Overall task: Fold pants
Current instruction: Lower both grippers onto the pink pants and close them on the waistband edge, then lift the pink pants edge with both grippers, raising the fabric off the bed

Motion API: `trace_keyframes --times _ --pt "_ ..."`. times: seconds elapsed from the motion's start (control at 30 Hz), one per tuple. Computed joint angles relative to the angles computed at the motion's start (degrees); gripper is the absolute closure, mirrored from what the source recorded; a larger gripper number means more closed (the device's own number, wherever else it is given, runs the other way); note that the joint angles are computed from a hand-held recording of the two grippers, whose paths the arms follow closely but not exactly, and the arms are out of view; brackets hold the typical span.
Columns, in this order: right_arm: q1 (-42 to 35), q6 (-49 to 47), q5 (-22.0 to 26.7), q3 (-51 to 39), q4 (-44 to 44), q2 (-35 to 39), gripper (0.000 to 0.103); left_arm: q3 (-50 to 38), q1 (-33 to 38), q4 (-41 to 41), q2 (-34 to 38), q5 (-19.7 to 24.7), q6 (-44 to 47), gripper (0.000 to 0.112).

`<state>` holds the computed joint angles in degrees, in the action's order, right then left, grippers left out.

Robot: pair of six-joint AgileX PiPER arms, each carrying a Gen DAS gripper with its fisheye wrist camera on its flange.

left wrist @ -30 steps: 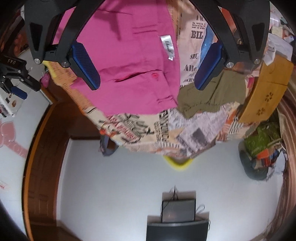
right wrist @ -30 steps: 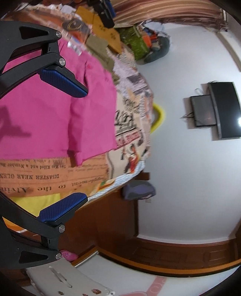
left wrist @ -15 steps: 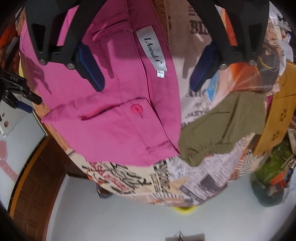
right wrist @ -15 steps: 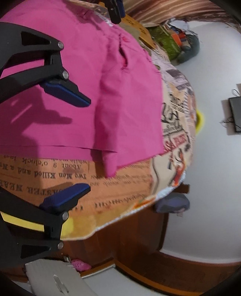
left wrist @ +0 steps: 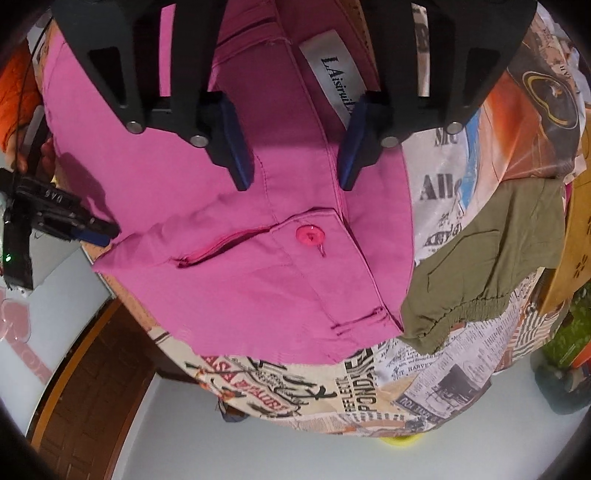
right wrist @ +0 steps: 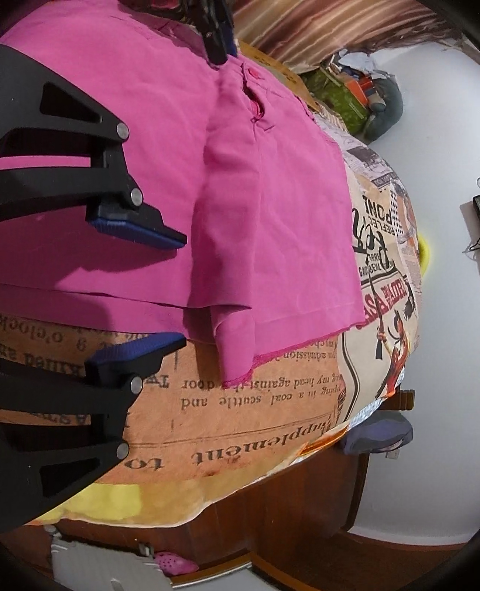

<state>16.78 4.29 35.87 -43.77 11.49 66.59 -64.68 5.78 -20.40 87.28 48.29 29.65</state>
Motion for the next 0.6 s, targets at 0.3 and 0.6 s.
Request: trace_keyframes --times 0.3,0.6 --pt "2.01 0.38 -0.68 -2.47 -3.32 3.79 0.095 -0.54 0.49 -1.33 1.25 1.32 0.56 0.088" --pt "6.02 9.45 2.25 -0.79 -12.51 -1.44 0.098 -0.69 -0.29 2.05 -1.39 1.19 -1.28 0.11"
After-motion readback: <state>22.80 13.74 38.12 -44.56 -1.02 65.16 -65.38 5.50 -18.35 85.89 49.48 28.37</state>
